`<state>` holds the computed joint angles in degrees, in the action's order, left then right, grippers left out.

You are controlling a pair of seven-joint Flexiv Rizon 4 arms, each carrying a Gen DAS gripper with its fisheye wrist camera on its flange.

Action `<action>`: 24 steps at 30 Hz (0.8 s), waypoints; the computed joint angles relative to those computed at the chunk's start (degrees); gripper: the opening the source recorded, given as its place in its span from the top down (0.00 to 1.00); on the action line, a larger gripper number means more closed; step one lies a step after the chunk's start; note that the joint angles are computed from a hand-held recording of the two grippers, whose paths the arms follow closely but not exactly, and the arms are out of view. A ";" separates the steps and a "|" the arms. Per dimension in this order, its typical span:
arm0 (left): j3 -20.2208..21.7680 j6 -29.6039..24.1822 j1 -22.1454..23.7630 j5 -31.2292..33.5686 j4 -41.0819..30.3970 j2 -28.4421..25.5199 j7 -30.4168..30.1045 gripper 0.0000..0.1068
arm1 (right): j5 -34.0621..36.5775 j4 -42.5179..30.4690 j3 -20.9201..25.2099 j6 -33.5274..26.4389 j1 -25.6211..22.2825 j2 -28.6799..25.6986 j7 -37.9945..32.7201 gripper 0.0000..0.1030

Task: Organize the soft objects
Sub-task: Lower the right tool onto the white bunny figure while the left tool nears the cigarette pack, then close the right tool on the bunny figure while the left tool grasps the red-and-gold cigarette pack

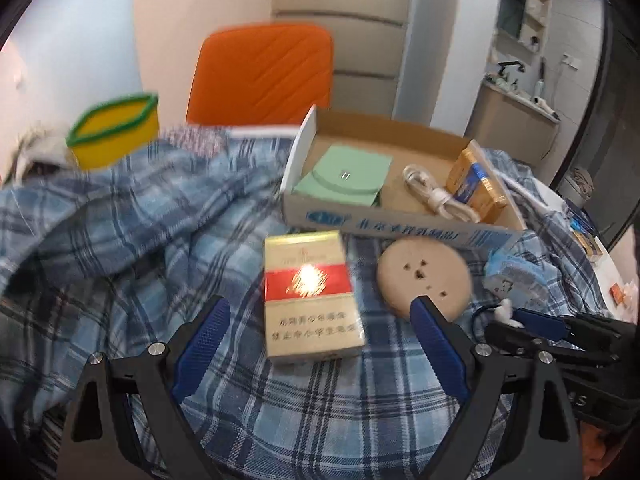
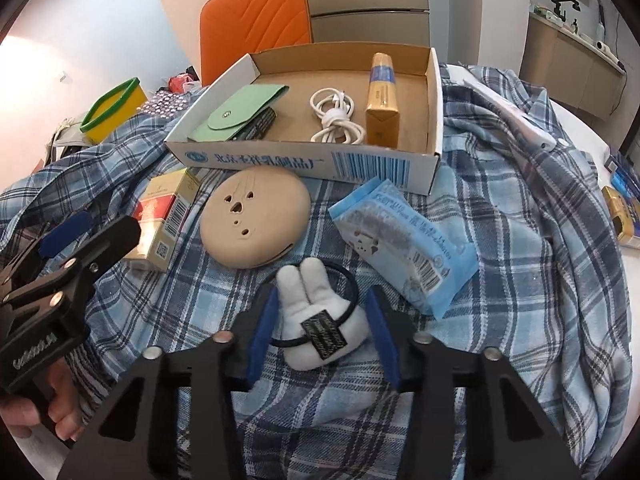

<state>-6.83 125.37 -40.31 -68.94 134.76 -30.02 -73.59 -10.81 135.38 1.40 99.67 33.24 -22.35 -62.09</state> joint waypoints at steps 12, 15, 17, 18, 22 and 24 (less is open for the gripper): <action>8.33 -11.36 -3.29 1.99 -1.45 0.68 -4.11 0.13 | 11.27 3.27 -16.45 7.46 20.40 0.88 -8.67 0.67; 7.27 -12.33 -1.18 4.85 -1.25 0.60 -5.21 0.24 | 13.36 2.90 -17.40 6.44 22.15 0.95 -10.75 0.67; 7.44 -13.28 -0.41 6.98 -0.90 0.65 -7.12 0.32 | 13.32 2.46 -15.49 5.73 20.32 0.99 -11.10 0.67; 6.25 -13.06 1.86 10.65 -0.11 0.93 -9.58 0.39 | 13.28 2.26 -14.89 5.45 19.69 0.94 -11.03 0.67; 7.62 -12.30 1.58 15.53 0.49 0.92 -12.92 0.44 | 11.69 1.46 -10.04 4.78 14.33 0.84 -10.34 0.67; 10.40 -12.18 -1.73 14.68 0.03 0.53 -12.34 0.44 | 10.26 0.96 -6.82 4.19 10.88 0.70 -9.87 0.67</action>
